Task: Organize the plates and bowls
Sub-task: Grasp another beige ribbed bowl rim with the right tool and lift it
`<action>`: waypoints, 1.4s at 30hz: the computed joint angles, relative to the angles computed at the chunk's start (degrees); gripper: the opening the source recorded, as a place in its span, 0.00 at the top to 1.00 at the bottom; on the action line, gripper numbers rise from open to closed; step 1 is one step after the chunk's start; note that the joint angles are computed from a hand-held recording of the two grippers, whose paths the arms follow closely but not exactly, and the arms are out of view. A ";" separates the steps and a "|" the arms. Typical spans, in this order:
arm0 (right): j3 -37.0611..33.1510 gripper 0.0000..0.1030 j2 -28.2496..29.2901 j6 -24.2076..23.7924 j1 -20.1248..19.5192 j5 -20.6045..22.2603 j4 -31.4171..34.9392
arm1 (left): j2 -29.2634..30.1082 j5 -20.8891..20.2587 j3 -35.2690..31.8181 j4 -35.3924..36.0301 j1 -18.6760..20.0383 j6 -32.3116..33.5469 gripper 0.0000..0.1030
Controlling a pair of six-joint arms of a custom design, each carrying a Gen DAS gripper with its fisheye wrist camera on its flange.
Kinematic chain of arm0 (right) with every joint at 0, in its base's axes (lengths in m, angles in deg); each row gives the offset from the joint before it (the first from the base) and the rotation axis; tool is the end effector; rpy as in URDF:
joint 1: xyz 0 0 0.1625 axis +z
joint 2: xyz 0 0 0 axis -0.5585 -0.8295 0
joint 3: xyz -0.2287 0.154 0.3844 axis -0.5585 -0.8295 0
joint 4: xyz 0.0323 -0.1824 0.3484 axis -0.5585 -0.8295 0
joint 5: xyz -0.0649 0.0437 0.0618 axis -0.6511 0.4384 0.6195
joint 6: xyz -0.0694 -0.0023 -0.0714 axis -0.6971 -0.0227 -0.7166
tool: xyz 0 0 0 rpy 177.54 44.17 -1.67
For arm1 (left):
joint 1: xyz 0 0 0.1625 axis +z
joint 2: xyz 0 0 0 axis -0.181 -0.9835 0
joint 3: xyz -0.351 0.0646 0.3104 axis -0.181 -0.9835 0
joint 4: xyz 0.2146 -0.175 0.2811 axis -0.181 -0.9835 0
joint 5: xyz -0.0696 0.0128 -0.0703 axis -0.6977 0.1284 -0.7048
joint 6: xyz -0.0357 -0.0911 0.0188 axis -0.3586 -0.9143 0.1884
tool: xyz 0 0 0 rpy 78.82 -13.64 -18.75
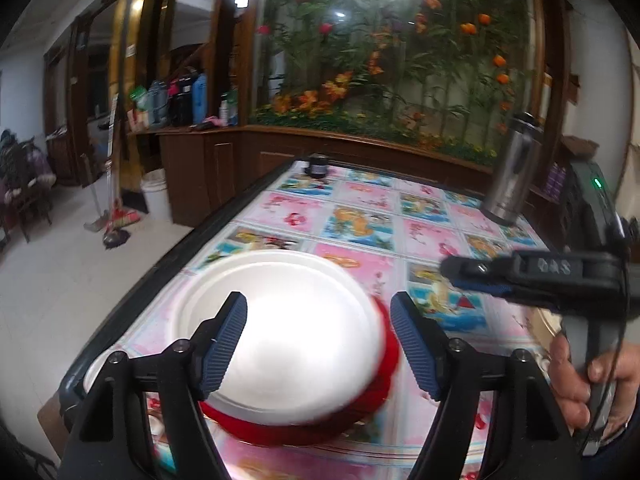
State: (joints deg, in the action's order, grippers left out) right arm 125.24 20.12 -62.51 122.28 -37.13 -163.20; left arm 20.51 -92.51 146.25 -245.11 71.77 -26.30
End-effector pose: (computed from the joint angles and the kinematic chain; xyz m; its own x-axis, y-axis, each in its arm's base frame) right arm 0.0865 -0.8340 0.2438 -0.9665 0.2415 0.0868 0.0615 0.5464 -0.8352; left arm -0.2858 -0.8472 0.0843 -0.5675 0.6903 -0.4488 0.8210 0.4331 -0.3721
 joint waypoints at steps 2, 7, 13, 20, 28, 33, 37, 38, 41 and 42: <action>2.11 0.67 -1.20 0.25 -0.15 -0.79 -2.22 | -0.57 -0.94 2.85 -0.53 -0.58 1.60 0.21; 9.37 0.67 -5.31 1.24 -0.87 -3.96 -10.64 | -0.32 -1.15 8.74 2.47 -2.11 7.39 0.20; 18.13 0.64 -10.05 2.49 -2.09 -8.40 -20.72 | 1.89 3.91 10.52 6.72 -3.36 11.97 0.18; 24.37 0.45 -14.21 6.15 -3.30 -12.07 -24.85 | 2.73 5.24 7.68 12.56 -3.03 9.42 0.12; 26.61 0.41 -16.17 12.91 -4.99 -17.29 -20.65 | 3.16 4.48 5.85 14.93 -2.68 7.58 0.12; 24.94 0.37 -15.41 14.70 -5.52 -19.20 -14.94 | 3.09 4.36 6.02 14.55 -2.68 7.56 0.12; 24.05 0.37 -14.73 15.95 -6.30 -14.37 -10.72 | 3.08 4.19 6.00 14.57 -2.63 7.36 0.12; 23.68 0.35 -14.45 15.34 -6.33 -12.88 -10.05 | 3.10 4.15 5.93 14.77 -2.62 7.28 0.12; 22.24 0.35 -13.52 10.35 -6.23 -4.83 -6.86 | 3.12 4.15 5.78 14.94 -2.63 7.00 0.12; 21.94 0.34 -13.35 8.75 -6.39 -1.31 -5.77 | 3.21 4.17 5.56 15.21 -2.62 6.89 0.12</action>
